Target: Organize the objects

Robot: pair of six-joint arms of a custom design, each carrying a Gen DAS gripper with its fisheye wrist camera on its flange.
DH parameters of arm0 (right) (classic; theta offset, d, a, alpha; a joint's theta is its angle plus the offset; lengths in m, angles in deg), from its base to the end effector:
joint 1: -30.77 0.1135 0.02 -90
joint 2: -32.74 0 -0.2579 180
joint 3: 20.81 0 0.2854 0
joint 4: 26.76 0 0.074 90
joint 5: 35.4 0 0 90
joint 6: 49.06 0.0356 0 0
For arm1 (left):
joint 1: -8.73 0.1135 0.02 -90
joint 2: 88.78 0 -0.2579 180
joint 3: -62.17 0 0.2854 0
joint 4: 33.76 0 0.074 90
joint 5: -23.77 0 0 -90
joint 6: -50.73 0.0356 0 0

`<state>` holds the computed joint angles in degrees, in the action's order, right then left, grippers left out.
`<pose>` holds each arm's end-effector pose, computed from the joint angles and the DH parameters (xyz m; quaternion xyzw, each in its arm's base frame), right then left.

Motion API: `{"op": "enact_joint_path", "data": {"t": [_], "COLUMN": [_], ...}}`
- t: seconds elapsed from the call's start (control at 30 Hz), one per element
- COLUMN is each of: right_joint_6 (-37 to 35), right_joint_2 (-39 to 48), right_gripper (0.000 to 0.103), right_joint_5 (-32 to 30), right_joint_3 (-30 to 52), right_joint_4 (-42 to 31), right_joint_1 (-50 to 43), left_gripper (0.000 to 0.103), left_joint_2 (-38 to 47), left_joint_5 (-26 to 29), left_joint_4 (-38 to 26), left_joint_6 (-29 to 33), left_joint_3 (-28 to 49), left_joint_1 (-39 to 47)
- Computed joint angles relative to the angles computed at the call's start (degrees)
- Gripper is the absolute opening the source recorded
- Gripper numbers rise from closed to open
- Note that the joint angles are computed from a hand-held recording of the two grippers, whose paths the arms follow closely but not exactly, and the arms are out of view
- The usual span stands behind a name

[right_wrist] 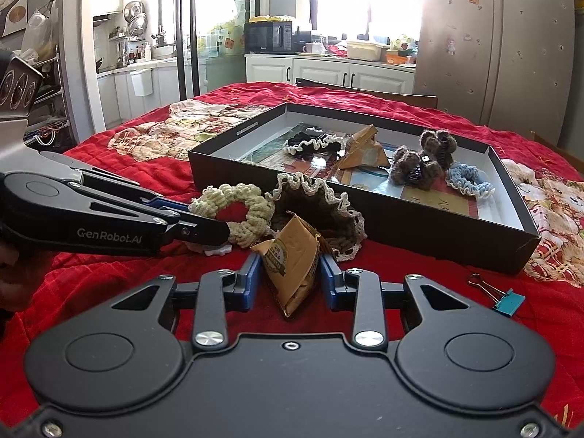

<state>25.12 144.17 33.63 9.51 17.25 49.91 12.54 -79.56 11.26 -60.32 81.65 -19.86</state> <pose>0.2262 0.0920 0.0069 -0.3418 0.8154 0.1755 0.4331 0.1779 -0.0876 0.0188 0.0066 0.8897 -0.0924 0.4471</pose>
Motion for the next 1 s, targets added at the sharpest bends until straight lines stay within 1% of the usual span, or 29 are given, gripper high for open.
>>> {"op": "enact_joint_path", "data": {"t": [0.2,0.5,0.67,0.77,1.0], "right_joint_6": [-0.51,-1.21,-1.43,-1.46,-1.87], "right_joint_2": [-1.04,-3.24,-4.48,-5.72,-9.99], "right_gripper": [0.033,0.032,0.032,0.032,0.032], "right_joint_5": [-1.17,-3.34,-4.34,-5.41,-7.34], "right_joint_3": [-0.68,-2.0,-2.98,-3.79,-6.04], "right_joint_4": [-0.74,-2.23,-2.46,-2.69,-3.62], "right_joint_1": [-0.65,-2.03,-3.01,-3.95,-5.73], "left_gripper": [0.013,0.013,0.013,0.013,0.013], "left_joint_2": [-1.84,-7.4,-11.0,-13.61,-20.12], "left_joint_5": [-1.28,-3.27,-4.75,-6.59,-8.08], "left_joint_4": [-0.89,-3.07,-5.09,-7.01,-11.22], "left_joint_6": [0.14,0.28,0.31,0.61,0.67], "left_joint_3": [-0.77,-2.91,-3.99,-4.52,-5.9], "left_joint_1": [-1.23,-3.76,-5.39,-6.95,-8.6]}}
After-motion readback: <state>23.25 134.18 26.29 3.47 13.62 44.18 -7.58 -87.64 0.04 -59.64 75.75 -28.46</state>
